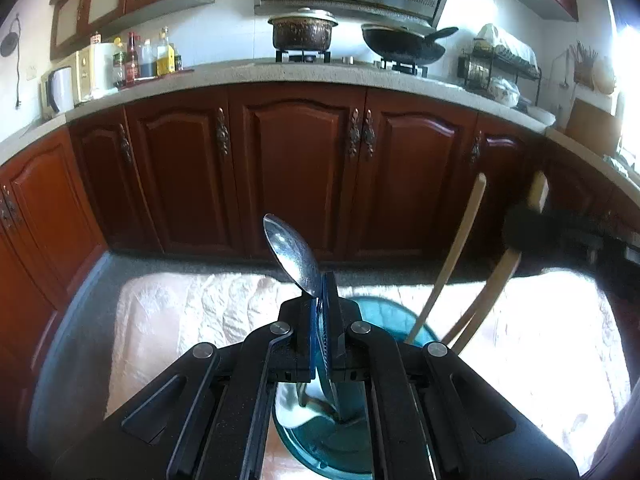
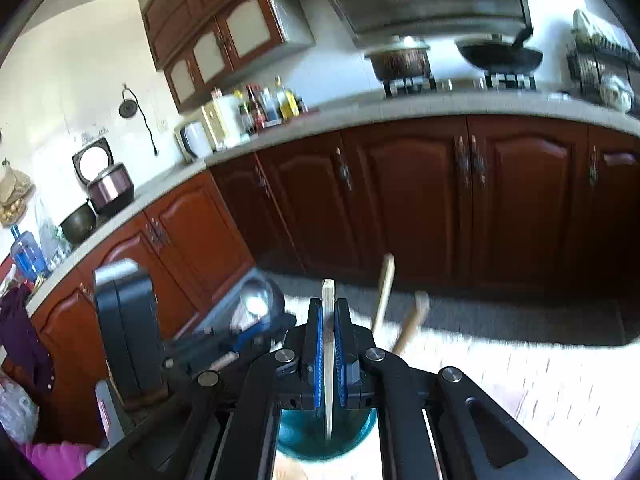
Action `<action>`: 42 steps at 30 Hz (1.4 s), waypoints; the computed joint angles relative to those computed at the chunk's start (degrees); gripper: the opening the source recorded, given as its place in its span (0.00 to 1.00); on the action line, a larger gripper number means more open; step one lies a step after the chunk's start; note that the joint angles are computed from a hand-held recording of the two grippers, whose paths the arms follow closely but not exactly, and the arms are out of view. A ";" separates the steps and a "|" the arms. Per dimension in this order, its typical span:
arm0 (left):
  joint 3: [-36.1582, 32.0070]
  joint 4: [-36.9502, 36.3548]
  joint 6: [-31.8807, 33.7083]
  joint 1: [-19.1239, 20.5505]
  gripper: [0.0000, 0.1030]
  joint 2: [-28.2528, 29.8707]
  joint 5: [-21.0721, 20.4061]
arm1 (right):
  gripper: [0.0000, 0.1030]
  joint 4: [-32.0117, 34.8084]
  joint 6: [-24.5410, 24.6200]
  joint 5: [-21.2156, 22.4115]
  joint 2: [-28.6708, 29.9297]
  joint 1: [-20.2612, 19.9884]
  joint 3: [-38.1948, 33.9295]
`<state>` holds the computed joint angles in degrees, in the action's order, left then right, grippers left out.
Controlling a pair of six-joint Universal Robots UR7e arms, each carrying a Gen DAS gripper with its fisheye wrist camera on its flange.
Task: Organize utensils
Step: 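Lower the spoon into the floral cup with the left tool while the right tool drops its chopstick in, then move both tools back to the table and grasp a chopstick with the right tool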
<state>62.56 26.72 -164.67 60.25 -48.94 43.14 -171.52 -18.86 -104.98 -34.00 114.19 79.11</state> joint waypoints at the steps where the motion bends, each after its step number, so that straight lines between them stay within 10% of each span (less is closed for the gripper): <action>1: 0.14 0.52 -0.64 0.16 0.01 0.22 -0.02 | 0.05 -0.44 0.29 -0.29 -0.26 -0.35 1.00; 9: -1.31 5.60 -4.73 0.55 0.01 2.09 -0.28 | 0.07 2.09 5.73 0.93 -2.56 -2.49 2.92; 13: -1.27 6.90 -6.59 0.29 0.11 1.86 -0.05 | 0.30 3.30 7.39 1.26 -3.55 -3.00 3.25; 27: 4.33 6.58 -10.61 -3.02 0.47 -4.08 1.71 | 0.33 0.70 10.22 1.20 -9.13 -3.37 10.55; 42: 18.23 1.67 -11.22 -9.12 0.51 -12.83 -4.33 | 0.37 -0.38 9.32 -3.63 -14.26 -2.08 20.18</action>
<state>80.79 28.38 -175.89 51.13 -61.76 38.81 -171.90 -9.54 -108.61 -48.26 112.10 99.29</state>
